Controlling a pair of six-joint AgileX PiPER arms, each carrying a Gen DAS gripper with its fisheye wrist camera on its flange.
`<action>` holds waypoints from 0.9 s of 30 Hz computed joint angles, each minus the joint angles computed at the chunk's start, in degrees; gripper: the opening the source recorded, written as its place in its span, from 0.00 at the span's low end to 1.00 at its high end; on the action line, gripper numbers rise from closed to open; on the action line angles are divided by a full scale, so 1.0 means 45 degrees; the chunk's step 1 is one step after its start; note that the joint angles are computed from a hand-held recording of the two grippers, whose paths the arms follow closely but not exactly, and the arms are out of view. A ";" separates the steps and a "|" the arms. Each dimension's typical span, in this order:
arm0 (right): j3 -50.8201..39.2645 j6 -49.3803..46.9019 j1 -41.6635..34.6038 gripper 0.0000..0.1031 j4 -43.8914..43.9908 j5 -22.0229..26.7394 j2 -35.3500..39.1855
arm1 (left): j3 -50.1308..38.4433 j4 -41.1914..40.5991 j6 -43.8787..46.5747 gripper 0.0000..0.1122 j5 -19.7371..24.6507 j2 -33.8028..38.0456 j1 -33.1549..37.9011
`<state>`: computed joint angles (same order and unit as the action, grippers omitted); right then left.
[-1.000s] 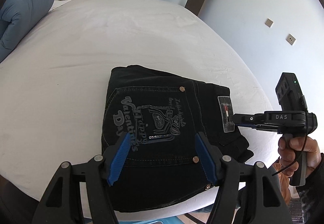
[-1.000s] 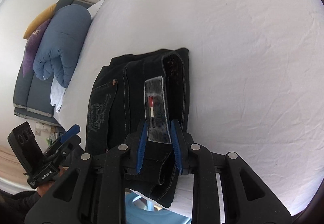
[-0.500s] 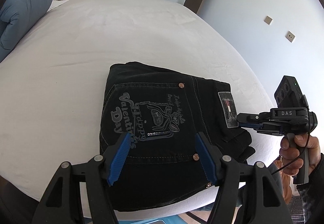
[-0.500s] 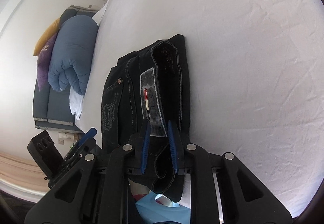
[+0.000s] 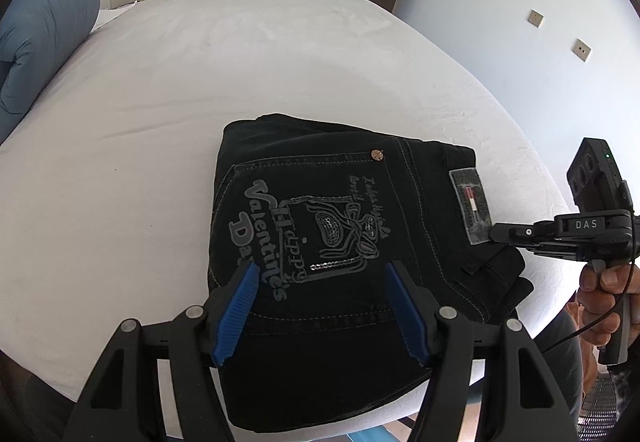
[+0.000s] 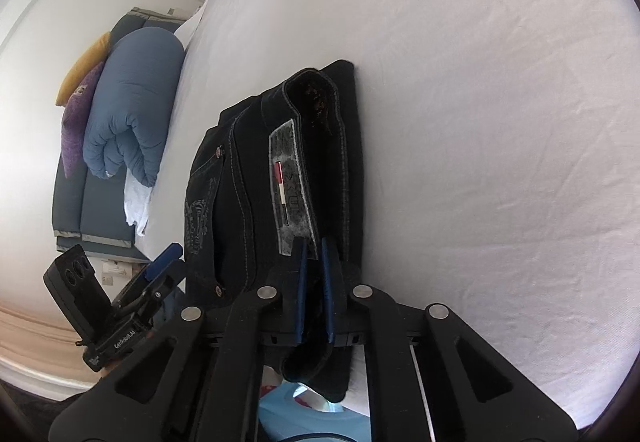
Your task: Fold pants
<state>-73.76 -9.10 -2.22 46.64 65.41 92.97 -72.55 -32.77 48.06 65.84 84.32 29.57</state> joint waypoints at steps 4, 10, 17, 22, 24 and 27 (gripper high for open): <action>0.1104 -0.0486 -0.0544 0.04 0.0291 -0.0195 -0.0547 | 0.0179 0.0219 0.0021 0.60 -0.0343 0.0077 -0.0120; 0.2006 -0.0125 -0.0833 0.00 -0.0038 -0.1013 -0.0777 | 0.0628 0.0595 0.0321 0.61 -0.1078 0.0222 -0.0369; 0.0991 -0.1439 -0.0713 0.01 0.3148 -0.0903 -0.1801 | 0.1007 0.0612 0.0400 0.63 -0.1521 0.0198 -0.0505; -0.0895 -0.0464 0.1862 0.01 0.2539 -0.1098 0.0250 | 0.0894 0.0553 0.0346 0.63 -0.1375 0.0295 -0.0416; -0.0572 -0.0027 0.2383 0.01 0.2033 -0.1040 0.0665 | 0.0919 0.0576 0.0376 0.63 -0.1416 0.0293 -0.0448; 0.1581 -0.0603 0.2559 0.00 0.1834 -0.1848 0.0133 | 0.0899 0.0597 0.0384 0.63 -0.1380 0.0370 -0.0521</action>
<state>-66.64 -11.81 9.30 54.89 57.09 93.57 -68.50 -30.09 49.79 59.63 85.98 27.23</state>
